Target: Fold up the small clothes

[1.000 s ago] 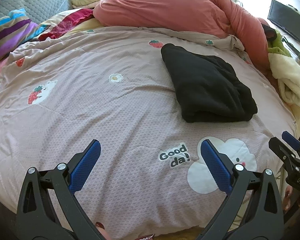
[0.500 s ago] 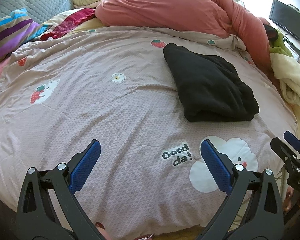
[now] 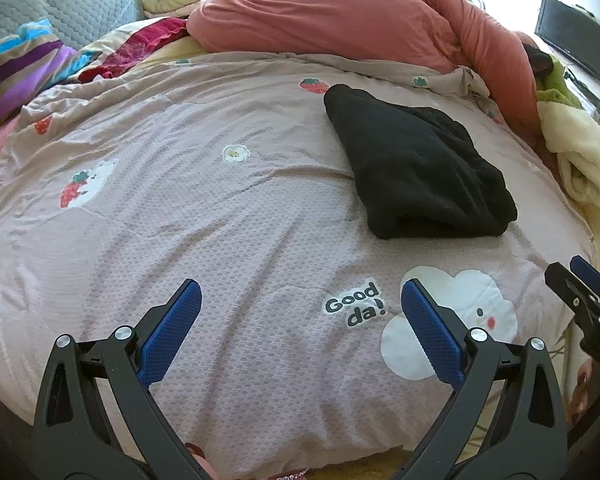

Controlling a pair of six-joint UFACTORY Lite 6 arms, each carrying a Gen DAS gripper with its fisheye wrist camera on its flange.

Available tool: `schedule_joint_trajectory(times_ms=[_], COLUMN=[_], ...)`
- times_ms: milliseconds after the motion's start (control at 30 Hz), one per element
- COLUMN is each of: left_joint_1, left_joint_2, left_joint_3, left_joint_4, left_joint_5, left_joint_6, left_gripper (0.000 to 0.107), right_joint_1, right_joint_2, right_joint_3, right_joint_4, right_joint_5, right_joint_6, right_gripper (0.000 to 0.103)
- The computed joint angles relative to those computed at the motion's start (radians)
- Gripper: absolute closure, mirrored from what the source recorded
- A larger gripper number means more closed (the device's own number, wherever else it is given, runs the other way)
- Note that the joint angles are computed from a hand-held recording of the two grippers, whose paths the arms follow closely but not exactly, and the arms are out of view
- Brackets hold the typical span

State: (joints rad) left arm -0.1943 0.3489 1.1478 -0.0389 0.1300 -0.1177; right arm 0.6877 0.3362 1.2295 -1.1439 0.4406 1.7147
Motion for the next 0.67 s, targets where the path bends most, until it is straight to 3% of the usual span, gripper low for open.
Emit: schedule_joint_trajectory(times_ms=[167,267,333,467,567,667], left_joint_1=[0.073,0.181,0.281,0.486,0.627,0.726], left_joint_2=[-0.012,0.002,0.019,0.151,0.369,0.597], left_joint_3=[-0.029,0.010,0.046,0.244,0.558,0.872], left_joint_4=[-0.224,-0.515,-0.555,-0.222,0.054,0.297], left_joint_5=[-0.042,0.003,0.017,0.079,0.218,0.274], left_joint_6=[0.228,0.504,0.546,0.213,-0.086,-0.344], left_gripper=[0.013,0.013,0.013,0.013,0.013,0.013], right_joint_1=[-0.065,-0.176,-0.293,-0.647,-0.932,-1.158], right_joint_2=[-0.091,-0.185,-0.259,-0.323,-0.288,-0.155], right_joint_3=[-0.128,-0.271,-0.386,-0.556,-0.602,-0.574], right_joint_4=[-0.036,-0.048,-0.055,-0.051,-0.110,-0.215], right_joint_5=[0.157,0.209,0.230,0.212,0.114,-0.015], right_joint_6=[0.122,0.211,0.260,0.271,0.243,0.278], right_gripper=[0.005,0.005,0.005,0.005,0.005,0.004])
